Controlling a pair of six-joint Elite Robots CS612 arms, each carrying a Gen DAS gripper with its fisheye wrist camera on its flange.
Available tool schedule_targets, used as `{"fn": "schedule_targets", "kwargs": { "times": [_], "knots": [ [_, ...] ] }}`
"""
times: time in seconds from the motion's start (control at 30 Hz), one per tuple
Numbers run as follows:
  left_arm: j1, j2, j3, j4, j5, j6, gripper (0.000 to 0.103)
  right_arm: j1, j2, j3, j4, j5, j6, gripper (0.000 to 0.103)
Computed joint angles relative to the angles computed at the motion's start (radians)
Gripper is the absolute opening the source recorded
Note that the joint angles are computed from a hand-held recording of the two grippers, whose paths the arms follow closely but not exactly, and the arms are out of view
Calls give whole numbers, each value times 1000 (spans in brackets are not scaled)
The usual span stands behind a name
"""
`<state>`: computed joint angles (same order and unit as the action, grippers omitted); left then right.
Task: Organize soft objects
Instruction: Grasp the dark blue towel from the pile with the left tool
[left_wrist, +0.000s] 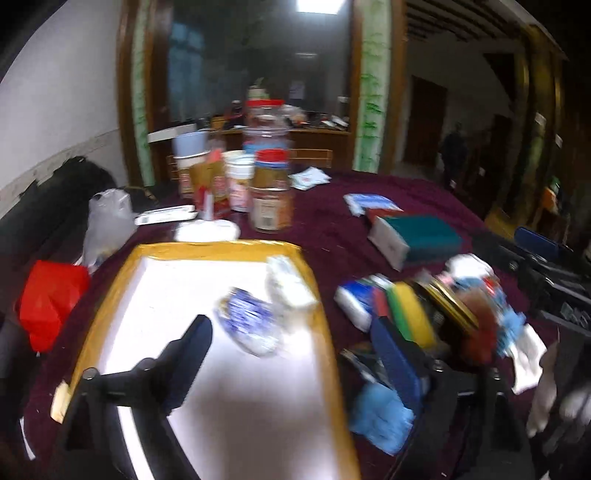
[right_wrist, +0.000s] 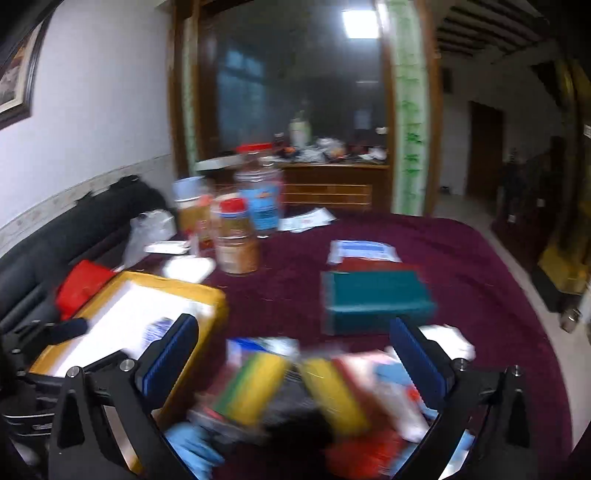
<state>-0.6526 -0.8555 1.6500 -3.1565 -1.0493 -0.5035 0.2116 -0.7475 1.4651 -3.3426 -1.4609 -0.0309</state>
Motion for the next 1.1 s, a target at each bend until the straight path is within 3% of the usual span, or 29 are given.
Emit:
{"fn": "schedule_targets", "kwargs": {
  "times": [0.07, 0.13, 0.2, 0.33, 0.43, 0.6, 0.93, 1.0, 1.07, 1.1],
  "knots": [
    [-15, 3, -3, 9, -15, 12, 92, -27, -13, 22, 66, -13, 47, 103],
    [-29, 11, -15, 37, -29, 25, 92, -68, -18, 43, 113, 36, 132, 103],
    [-38, 17, -25, 63, -41, 27, 92, -93, -16, 63, 104, 40, 185, 103],
    [-56, 36, -59, 126, -42, 44, 92, -125, -3, 99, 47, -16, 233, 103],
    [-66, 56, -90, 176, -22, 69, 92, -156, -6, 117, 30, 57, 316, 103],
    [-75, 79, -122, 262, 30, 67, 92, -161, -6, 123, 24, 82, 313, 103],
    [-69, 92, -138, 324, 15, 48, 91, -157, -7, 122, 35, 85, 293, 103],
    [-68, 92, -136, 316, 8, 53, 85, -156, -7, 122, 41, 85, 292, 103],
    [-63, 94, -141, 324, -17, 61, 57, -155, -8, 119, 50, 80, 291, 103],
    [-64, 95, -141, 325, -14, 62, 52, -155, -8, 119, 51, 79, 291, 103]
  ]
}}
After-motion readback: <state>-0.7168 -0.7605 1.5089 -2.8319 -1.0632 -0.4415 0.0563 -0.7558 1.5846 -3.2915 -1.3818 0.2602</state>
